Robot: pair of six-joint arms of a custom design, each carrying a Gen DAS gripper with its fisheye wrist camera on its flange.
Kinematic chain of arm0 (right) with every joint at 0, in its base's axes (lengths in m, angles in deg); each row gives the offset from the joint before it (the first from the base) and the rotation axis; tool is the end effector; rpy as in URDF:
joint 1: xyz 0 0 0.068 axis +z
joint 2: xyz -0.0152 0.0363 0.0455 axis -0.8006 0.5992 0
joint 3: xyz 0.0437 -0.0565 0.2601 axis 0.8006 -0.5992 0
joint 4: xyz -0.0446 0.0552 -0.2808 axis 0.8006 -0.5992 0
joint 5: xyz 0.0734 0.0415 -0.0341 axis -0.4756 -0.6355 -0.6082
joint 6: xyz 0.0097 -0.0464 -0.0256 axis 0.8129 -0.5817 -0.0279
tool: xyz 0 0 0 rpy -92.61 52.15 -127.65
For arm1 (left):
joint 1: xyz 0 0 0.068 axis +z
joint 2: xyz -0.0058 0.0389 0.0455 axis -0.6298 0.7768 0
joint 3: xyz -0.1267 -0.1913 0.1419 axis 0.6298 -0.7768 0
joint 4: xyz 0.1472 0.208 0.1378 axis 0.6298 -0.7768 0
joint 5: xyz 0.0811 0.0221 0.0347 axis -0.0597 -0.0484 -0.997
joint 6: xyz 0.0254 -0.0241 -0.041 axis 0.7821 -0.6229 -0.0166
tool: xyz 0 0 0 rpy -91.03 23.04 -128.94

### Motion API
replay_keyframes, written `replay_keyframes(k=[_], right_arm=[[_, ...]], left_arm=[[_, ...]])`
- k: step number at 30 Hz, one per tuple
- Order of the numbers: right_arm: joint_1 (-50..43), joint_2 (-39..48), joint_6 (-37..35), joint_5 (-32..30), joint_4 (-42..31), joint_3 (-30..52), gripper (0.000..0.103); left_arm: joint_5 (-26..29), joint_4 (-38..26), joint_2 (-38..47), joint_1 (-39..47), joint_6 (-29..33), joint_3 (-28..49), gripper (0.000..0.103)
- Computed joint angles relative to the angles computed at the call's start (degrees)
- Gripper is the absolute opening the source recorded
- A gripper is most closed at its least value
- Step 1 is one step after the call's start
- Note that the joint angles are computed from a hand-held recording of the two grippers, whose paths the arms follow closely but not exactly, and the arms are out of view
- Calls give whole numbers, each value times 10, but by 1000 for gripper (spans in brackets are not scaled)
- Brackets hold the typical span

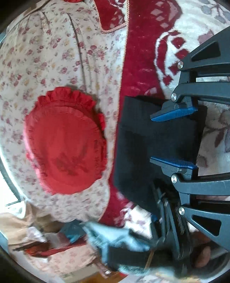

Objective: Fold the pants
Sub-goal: 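Press the folded pants flat and open both grippers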

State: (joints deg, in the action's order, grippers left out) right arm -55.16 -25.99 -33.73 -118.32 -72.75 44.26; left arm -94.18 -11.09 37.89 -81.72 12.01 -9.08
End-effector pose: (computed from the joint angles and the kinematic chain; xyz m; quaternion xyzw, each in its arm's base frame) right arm 0.2196 0.0104 0.1747 -0.2143 0.8988 0.1925 0.3305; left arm 0.1925 -0.1637 0.1788 -0.1010 0.9563 -0.0748 0.2638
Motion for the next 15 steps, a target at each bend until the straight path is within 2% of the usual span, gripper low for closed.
replay_keyframes(k=[2,4,10,15], right_arm=[[17,27,1,35,27,-13,39],[16,21,-2,38,52,-31,39],[5,-18,0,19,-5,-13,39],[15,-66,27,23,-26,-15,39]], left_arm=[[-3,-7,-6,-5,-3,0,51],[-20,-27,-8,-15,-9,7,51],[-114,-113,0,-69,-52,42,51],[-155,-156,-30,-105,-101,43,51]])
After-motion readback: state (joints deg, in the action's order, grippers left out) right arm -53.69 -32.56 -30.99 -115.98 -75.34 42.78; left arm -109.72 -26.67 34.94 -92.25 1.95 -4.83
